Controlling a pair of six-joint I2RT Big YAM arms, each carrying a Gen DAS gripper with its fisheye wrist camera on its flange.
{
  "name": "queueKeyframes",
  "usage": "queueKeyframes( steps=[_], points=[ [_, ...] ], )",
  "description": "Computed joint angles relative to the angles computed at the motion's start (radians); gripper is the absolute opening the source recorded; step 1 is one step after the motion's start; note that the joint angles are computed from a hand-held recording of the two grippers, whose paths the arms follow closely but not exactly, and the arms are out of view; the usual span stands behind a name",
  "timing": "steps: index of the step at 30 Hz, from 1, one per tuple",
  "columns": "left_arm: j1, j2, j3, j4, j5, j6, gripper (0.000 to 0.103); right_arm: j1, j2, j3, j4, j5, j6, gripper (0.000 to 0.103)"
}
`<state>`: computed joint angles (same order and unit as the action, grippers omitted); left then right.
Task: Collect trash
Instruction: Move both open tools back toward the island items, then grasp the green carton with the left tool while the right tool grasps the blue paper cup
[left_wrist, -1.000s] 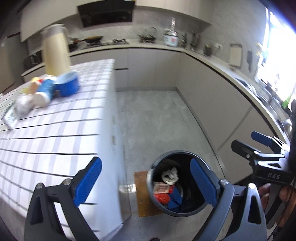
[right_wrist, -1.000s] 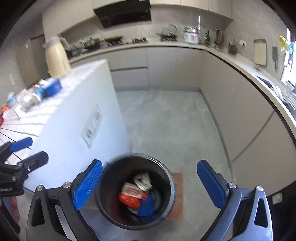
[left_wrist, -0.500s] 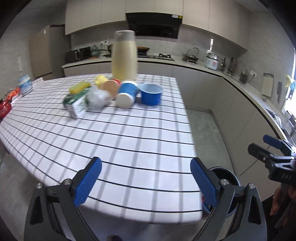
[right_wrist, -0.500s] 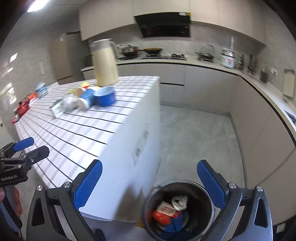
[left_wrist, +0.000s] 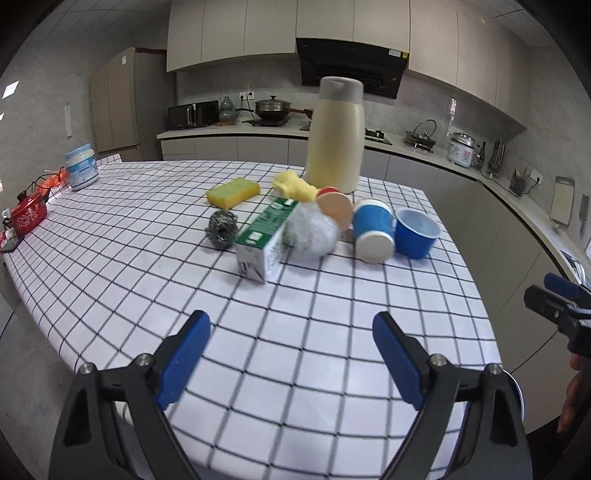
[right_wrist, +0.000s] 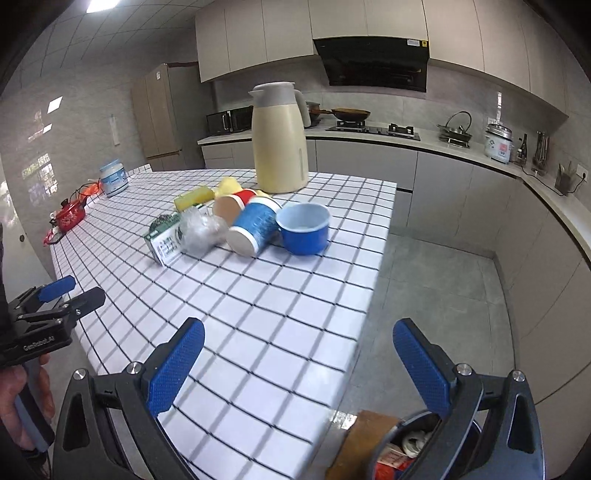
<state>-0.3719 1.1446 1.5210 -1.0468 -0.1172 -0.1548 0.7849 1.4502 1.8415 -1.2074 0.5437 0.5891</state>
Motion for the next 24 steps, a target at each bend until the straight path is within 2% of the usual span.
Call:
queueKeyframes(
  steps=[7,10,14,24],
  points=[
    [0.130,0.123,0.072,0.029,0.153,0.102,0.085,-0.043,0.215,0.241,-0.041,-0.036,0.022,0.091],
    [0.158,0.181,0.111,0.035,0.194,0.132,0.085,-0.057,0.331,0.384,-0.106,-0.026,0.051,0.089],
    [0.175,0.242,0.157,0.029,0.235,0.161,0.085,-0.079,0.433,0.508,-0.155,-0.057,0.086,0.081],
    [0.194,0.325,0.215,0.006,0.295,0.202,0.083,-0.117,0.619,0.755,-0.253,-0.094,0.147,0.078]
  ],
)
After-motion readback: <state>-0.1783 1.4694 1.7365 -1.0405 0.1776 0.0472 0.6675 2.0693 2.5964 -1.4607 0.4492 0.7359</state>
